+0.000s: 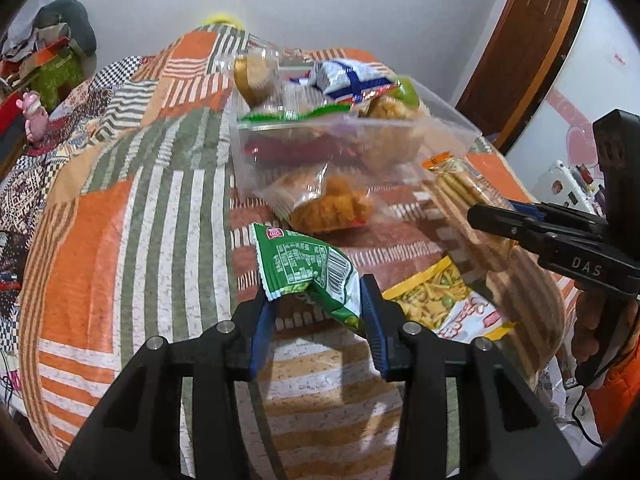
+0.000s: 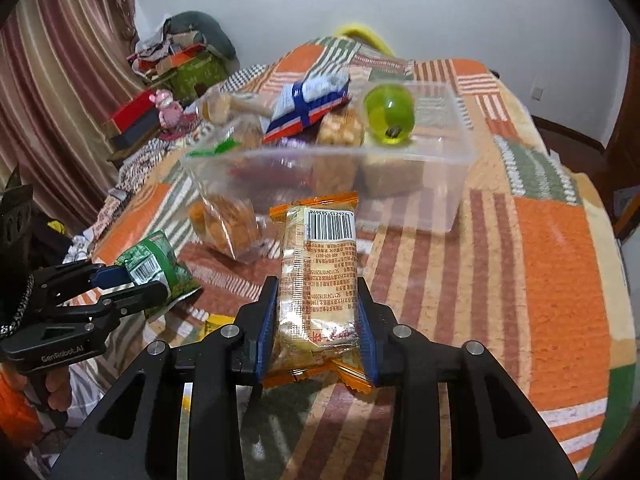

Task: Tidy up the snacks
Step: 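Carry the biscuit pack and green snack bag over the clear box with both tools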

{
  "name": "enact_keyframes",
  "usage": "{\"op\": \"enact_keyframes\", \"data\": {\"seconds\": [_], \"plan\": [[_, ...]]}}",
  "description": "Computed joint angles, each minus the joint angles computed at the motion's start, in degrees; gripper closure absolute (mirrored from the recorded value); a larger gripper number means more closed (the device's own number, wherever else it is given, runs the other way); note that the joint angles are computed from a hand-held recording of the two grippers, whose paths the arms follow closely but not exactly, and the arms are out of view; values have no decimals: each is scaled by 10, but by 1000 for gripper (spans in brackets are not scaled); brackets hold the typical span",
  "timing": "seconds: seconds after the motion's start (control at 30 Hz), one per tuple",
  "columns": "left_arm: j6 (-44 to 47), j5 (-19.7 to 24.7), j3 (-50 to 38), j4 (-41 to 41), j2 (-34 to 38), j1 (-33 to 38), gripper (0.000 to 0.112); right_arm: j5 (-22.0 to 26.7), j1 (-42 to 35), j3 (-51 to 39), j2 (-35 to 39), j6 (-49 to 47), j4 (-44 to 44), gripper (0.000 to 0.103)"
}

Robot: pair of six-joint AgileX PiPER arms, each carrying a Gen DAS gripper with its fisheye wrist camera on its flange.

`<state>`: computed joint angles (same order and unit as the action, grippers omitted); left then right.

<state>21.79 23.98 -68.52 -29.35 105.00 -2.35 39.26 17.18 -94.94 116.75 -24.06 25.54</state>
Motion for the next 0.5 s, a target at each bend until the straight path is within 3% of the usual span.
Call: {"op": "enact_keyframes", "data": {"seconds": [0.27, 0.3, 0.33, 0.5], "plan": [[10, -8, 5, -8, -24, -7, 77, -16, -12, 10, -25, -10, 19, 71], [12, -9, 6, -10, -26, -7, 79, -18, -14, 11, -27, -9, 20, 71], [22, -5, 5, -20, -27, -7, 97, -21, -13, 13, -29, -7, 20, 71], [11, 10, -21, -13, -25, -4, 99, -28, -17, 9, -35, -5, 24, 71]]}}
